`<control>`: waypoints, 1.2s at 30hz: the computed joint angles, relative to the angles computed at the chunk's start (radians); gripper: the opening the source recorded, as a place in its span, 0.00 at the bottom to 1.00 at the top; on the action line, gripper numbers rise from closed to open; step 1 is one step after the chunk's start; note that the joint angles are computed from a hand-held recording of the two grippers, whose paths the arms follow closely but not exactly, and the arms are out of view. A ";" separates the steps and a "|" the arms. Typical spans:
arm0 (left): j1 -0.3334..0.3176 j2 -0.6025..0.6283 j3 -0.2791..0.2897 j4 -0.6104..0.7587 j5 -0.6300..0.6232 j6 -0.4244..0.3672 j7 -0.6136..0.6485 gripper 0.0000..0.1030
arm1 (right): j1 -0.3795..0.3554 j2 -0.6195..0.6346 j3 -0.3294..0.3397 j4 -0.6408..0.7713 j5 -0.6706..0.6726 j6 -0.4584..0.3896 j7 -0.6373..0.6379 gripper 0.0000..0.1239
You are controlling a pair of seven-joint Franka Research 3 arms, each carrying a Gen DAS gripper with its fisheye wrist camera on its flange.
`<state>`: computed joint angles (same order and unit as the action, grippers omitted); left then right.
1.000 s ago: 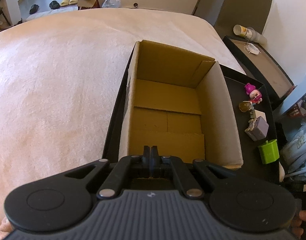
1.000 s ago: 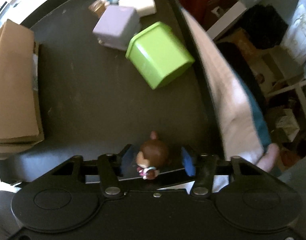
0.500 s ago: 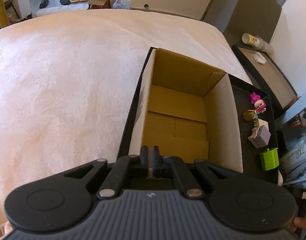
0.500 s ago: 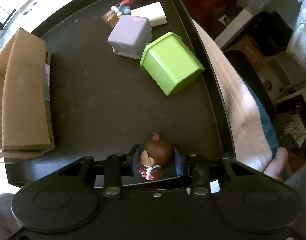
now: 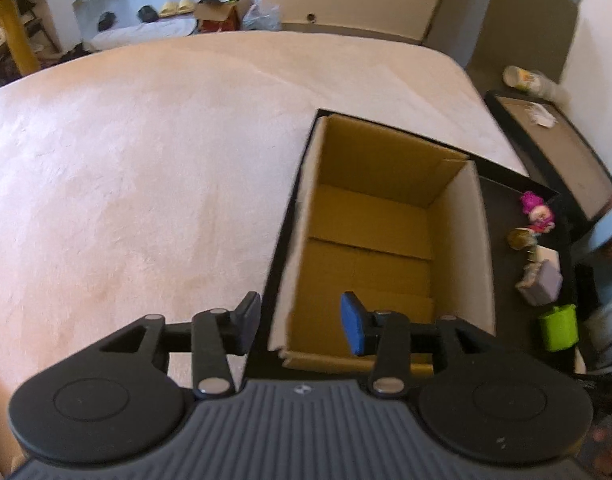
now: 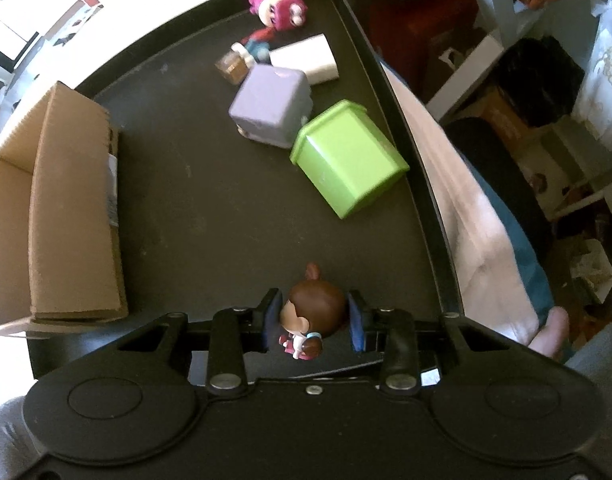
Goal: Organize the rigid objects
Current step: 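Carry the doll with the right gripper over the cardboard box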
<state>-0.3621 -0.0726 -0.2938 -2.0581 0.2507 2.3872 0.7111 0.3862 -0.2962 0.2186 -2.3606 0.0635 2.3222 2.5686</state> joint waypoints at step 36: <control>0.011 -0.031 0.016 -0.186 -0.068 0.254 0.061 0.11 | 0.059 0.163 0.013 0.309 -0.160 0.008 0.011 0.28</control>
